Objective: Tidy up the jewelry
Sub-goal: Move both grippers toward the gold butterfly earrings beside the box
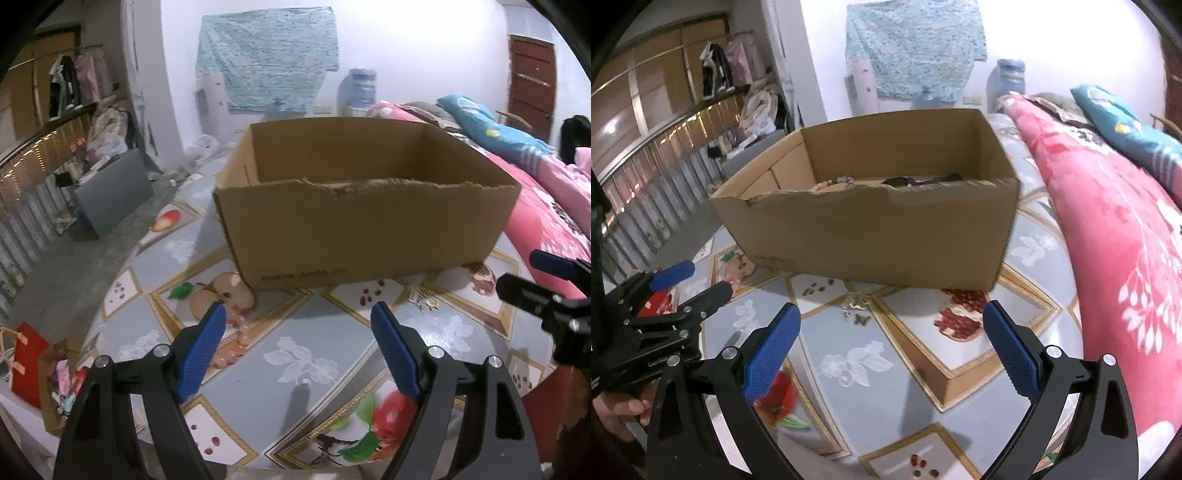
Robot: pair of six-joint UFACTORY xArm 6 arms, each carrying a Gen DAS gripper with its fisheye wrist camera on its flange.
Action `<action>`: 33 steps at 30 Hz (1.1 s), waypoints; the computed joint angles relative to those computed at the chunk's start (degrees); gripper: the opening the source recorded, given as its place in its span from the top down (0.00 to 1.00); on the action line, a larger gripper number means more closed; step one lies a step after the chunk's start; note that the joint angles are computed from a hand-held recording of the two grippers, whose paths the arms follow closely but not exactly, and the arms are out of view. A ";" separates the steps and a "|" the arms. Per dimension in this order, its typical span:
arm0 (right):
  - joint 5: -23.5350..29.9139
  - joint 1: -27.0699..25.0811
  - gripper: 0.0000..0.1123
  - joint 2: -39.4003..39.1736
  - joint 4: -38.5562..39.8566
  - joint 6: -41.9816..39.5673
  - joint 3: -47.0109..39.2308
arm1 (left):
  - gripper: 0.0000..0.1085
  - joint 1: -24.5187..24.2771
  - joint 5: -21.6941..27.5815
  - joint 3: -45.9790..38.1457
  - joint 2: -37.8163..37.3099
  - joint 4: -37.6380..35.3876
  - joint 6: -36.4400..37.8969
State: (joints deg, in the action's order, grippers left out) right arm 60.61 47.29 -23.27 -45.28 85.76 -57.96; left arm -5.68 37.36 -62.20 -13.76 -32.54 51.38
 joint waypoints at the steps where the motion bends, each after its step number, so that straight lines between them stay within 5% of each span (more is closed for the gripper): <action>1: -0.83 -0.41 0.16 -0.92 0.98 -0.79 1.18 | 0.28 -0.06 -0.19 0.32 -0.05 -0.61 1.10; 9: -10.86 -3.16 0.17 -4.40 5.78 -3.22 6.36 | 0.28 -0.55 -2.41 -0.16 2.09 -3.42 7.79; 19: -15.43 -4.97 0.59 -2.51 6.88 -6.94 6.28 | 0.35 -1.42 1.89 -1.38 3.39 -12.67 18.48; 27: -18.40 -7.17 0.69 -2.34 7.75 -7.53 7.87 | 0.56 -3.05 1.72 -5.10 7.56 -14.22 20.16; 33: -19.21 -8.99 0.78 -4.08 2.32 -2.41 8.98 | 0.59 -3.30 2.38 -6.93 9.23 -14.75 19.40</action>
